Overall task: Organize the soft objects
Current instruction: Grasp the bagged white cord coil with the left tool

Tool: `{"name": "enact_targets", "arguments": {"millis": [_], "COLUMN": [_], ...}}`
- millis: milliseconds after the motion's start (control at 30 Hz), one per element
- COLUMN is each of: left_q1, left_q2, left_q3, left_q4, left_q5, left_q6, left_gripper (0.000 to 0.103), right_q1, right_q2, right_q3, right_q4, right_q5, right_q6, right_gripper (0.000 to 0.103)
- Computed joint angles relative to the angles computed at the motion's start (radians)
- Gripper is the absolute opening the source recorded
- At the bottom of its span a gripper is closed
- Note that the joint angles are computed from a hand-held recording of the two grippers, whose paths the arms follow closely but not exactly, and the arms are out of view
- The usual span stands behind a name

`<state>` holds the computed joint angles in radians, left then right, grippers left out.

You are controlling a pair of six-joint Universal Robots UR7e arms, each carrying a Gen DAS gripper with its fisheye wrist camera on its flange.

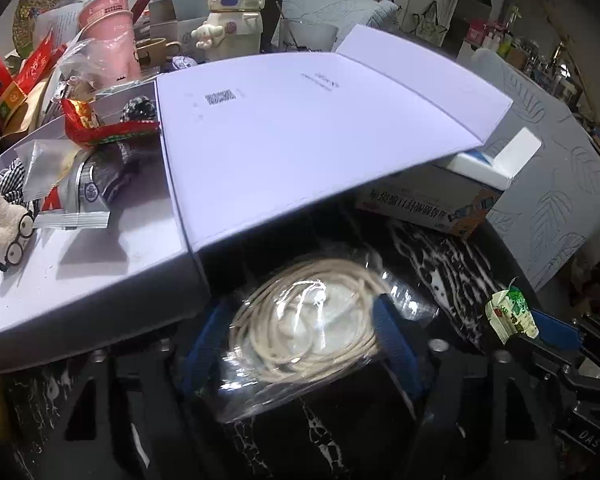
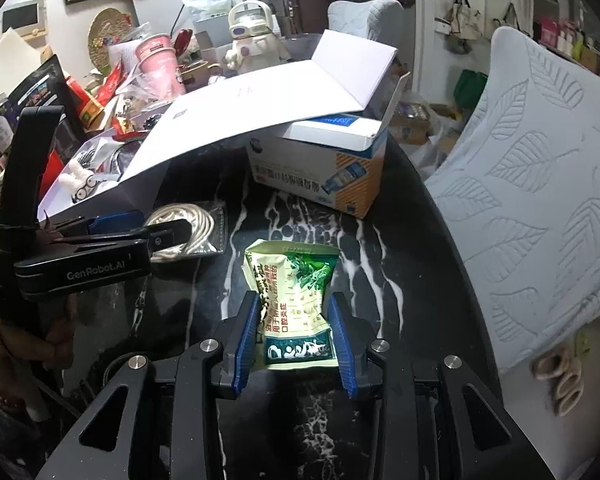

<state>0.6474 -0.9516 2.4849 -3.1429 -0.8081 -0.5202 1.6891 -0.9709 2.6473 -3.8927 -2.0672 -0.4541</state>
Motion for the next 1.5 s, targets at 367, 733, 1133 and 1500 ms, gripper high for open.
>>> {"name": "enact_targets", "arguments": {"millis": [367,733,1133,1500], "left_q1": [-0.105,-0.341,-0.493,-0.510], "left_q2": [-0.055,-0.258,-0.489,-0.626], "left_q3": [0.061,0.235,0.297,0.301], "left_q4": [0.160,0.478,0.794,0.780], "left_q5": [-0.014,-0.023,-0.038,-0.020], "left_q6": [-0.084,-0.506,-0.786,-0.558], "left_gripper": [0.053,0.053,0.053,0.080], "right_q1": [0.000,0.025,0.089,0.080], "right_q2": [0.006,0.051,0.109,0.120], "right_q3": [0.046,0.116,0.157,0.195], "right_q4": [-0.040,-0.112,-0.220,-0.279], "right_q5": [0.005,0.041,0.084,0.127], "right_q6": [0.022,0.041,0.033,0.051], "right_gripper": [0.035,0.035,0.035,0.035]}}
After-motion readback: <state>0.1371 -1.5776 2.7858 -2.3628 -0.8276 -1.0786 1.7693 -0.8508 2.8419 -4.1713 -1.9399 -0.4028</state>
